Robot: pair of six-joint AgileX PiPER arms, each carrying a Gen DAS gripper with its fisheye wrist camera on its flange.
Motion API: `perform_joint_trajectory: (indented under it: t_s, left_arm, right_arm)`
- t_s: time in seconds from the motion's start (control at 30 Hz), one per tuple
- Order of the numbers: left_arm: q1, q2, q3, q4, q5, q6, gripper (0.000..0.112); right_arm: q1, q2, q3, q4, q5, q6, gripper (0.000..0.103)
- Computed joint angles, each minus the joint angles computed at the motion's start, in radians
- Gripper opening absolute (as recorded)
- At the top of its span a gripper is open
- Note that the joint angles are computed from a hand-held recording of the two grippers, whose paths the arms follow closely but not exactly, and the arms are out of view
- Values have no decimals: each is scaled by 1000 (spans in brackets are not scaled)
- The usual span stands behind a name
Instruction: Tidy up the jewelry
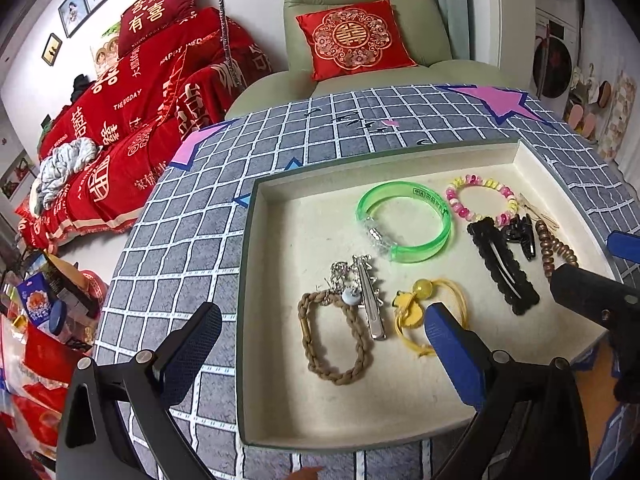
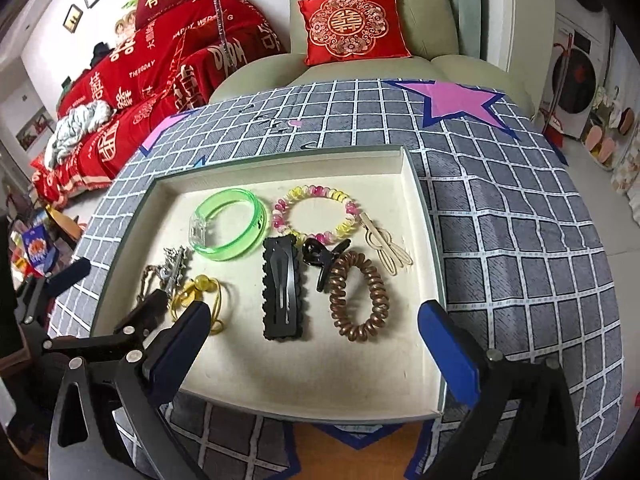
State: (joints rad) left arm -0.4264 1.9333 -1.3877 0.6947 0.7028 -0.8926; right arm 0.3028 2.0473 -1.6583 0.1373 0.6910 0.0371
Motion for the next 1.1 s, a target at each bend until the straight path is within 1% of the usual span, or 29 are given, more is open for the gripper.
perform_joint_trajectory:
  t_s: [0.07, 0.2, 0.43, 0.6, 0.73, 0.87, 1.0, 1.1]
  left_arm:
    - [-2, -18, 19, -1, -4, -7, 103]
    - [-22, -74, 83, 30, -7, -49, 103]
    - [-85, -221, 247, 91, -5, -168, 103]
    - [-151, -338, 365, 139, 23, -281, 103]
    - [-237, -429, 455, 195, 83, -396, 103]
    - [-335, -504, 527, 209, 147, -491, 103]
    - [-450, -559, 581, 242, 235, -594, 103]
    - [-542, -591, 613, 259, 314, -664, 103]
  right_arm:
    - [2, -14, 20, -6, -10, 2, 103]
    - [9, -71, 106, -23, -59, 15, 103]
    - [33, -238, 330, -76, -177, 76, 103]
    - [77, -370, 473, -202, -230, 190, 103]
    - [129, -493, 596, -333, -260, 330, 103]
    - [185, -598, 701, -464, -270, 485, 103]
    - [251, -701, 794, -584, -252, 643, 103]
    - [311, -770, 850, -697, -215, 779, 103]
